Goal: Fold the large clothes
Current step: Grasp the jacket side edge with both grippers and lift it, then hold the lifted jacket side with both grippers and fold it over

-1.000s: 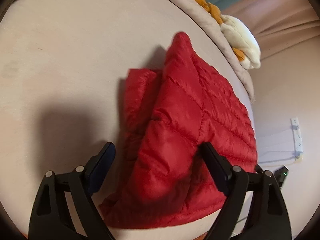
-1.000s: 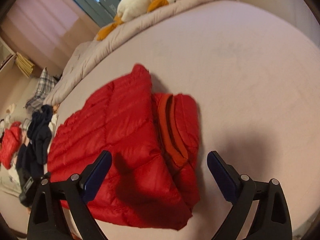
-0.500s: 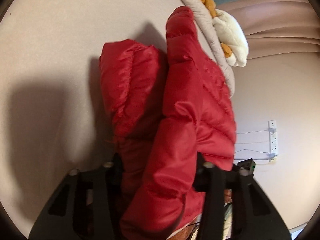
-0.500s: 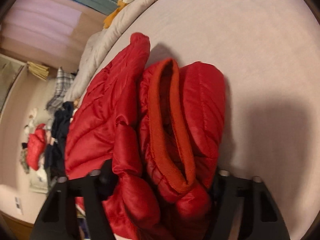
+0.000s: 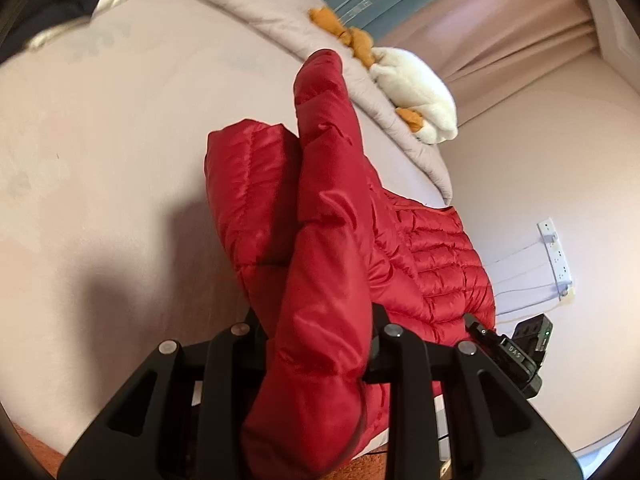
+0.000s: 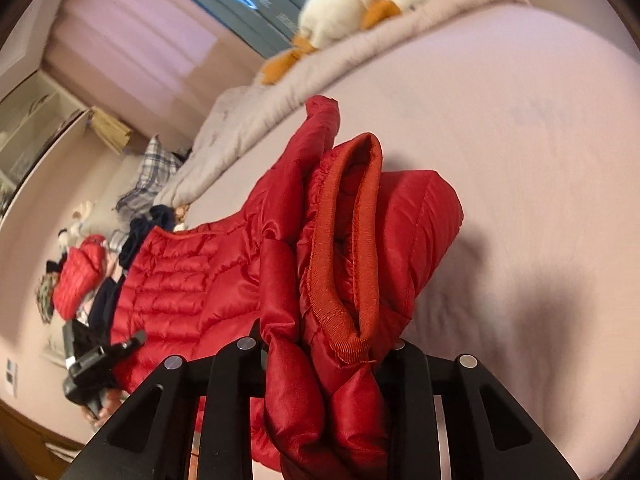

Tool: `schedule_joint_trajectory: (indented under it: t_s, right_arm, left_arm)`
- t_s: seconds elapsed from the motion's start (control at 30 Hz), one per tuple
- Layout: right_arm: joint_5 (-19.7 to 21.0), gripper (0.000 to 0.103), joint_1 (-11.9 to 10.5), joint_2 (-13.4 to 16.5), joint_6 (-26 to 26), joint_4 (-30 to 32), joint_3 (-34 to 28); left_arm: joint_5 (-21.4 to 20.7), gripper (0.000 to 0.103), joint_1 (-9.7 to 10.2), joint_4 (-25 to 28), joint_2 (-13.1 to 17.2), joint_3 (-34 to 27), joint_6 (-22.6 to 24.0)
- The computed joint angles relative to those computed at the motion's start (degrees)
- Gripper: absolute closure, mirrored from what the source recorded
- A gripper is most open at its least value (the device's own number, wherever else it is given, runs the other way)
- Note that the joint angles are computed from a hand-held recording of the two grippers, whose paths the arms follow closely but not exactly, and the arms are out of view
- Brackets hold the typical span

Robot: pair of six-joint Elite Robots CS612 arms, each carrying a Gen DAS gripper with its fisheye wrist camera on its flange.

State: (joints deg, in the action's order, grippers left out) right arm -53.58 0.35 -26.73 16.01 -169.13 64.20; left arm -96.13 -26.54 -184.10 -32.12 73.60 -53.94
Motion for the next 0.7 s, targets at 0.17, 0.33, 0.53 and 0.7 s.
schedule_joint_trajectory:
  t_s: [0.17,0.33,0.53,0.7]
  right_arm:
    - [0.29,0.074,0.46,-0.90,-1.34,-3.20,0.95]
    - [-0.67,0.074,1.03,-0.84,-3.46,-4.41,0.48]
    - [0.23,0.074,1.15,-0.42,-4.75,-4.73,-0.38]
    - [1.26,0.074,0.94,-0.16,-5.87,-4.30,-0.85]
  left_arm:
    - [2.77,0.075,-0.73,-2.59,-2.84,4.09,1.98]
    - [5.27,0.075,-1.30,-5.70,-4.49,7.53,2.41]
    - [7.57,0.075,-1.72,-5.87,-3.91,6.54,2.55]
    - [9.05,0.075,-2.11,-6.57,-4.71,7.72,2.66]
